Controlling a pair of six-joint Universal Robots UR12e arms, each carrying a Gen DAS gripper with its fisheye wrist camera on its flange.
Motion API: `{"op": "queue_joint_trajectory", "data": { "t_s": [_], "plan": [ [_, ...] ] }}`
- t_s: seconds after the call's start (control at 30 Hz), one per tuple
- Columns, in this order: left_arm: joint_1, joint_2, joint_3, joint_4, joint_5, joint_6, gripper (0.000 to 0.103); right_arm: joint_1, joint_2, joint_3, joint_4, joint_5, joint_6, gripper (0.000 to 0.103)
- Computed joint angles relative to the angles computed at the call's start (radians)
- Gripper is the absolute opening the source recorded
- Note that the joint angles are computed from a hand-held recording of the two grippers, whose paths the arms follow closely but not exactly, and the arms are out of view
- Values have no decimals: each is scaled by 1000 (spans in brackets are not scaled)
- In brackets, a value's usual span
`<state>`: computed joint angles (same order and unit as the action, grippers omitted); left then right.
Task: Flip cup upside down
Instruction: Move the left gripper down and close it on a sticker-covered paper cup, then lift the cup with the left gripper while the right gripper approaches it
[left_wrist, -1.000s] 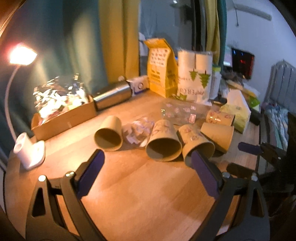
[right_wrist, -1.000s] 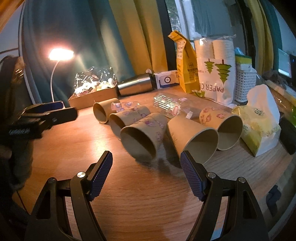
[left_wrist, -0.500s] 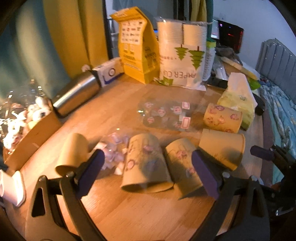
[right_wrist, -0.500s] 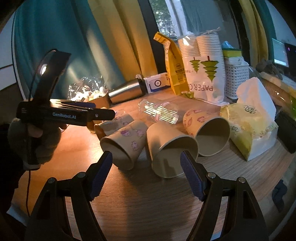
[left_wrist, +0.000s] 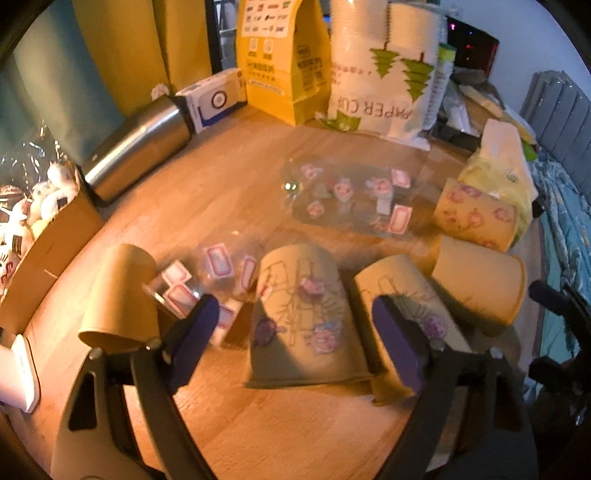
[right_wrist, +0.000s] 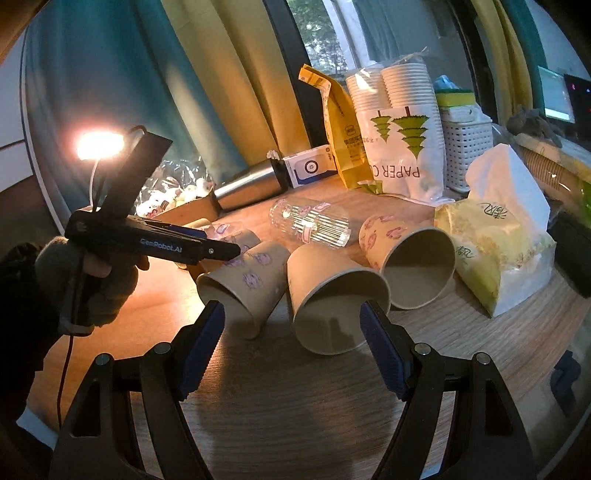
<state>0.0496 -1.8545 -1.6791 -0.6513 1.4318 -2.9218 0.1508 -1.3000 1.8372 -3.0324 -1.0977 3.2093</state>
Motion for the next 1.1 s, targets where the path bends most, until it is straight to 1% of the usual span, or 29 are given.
{"op": "queue_joint_trajectory", "data": {
  "t_s": [0.13, 0.2, 0.23, 0.27, 0.3, 0.43, 0.6, 0.73, 0.87, 0.97, 1.0, 1.07, 1.1],
  "plan": [
    [-3, -9, 8, -26, 11, 10, 86, 0, 0, 0, 1, -1, 0, 79],
    [-5, -12, 10, -35, 14, 12, 78, 0, -1, 0, 5, -4, -2, 79],
    [-6, -13, 10, -38, 19, 15, 71, 0, -1, 0, 6, -6, -3, 79],
    [-7, -14, 11, -40, 26, 16, 67, 0, -2, 1, 7, -7, -3, 79],
    [-7, -13, 8, -36, 26, 17, 67, 1, -2, 2, 8, -9, -3, 79],
    [-1, 1, -16, -6, 6, 19, 64, 4, -5, 3, 6, -20, -2, 79],
    [17, 43, -75, 81, -46, 2, 63, 13, -14, 6, 6, -31, -11, 79],
    [31, 96, -148, 173, -71, -11, 63, 24, -24, 11, 1, -41, -17, 79],
    [43, 162, -246, 316, -87, -45, 63, 34, -36, 17, -3, -31, -18, 79],
    [50, 209, -328, 453, -105, -82, 63, 42, -46, 18, -1, -17, -20, 78],
    [48, 225, -363, 525, -103, -93, 63, 43, -50, 18, -2, -2, -17, 78],
    [38, 241, -409, 633, -85, -98, 63, 41, -57, 18, 3, 29, -8, 78],
    [34, 248, -433, 684, -78, -104, 63, 39, -60, 17, 7, 56, -3, 78]
  ]
}}
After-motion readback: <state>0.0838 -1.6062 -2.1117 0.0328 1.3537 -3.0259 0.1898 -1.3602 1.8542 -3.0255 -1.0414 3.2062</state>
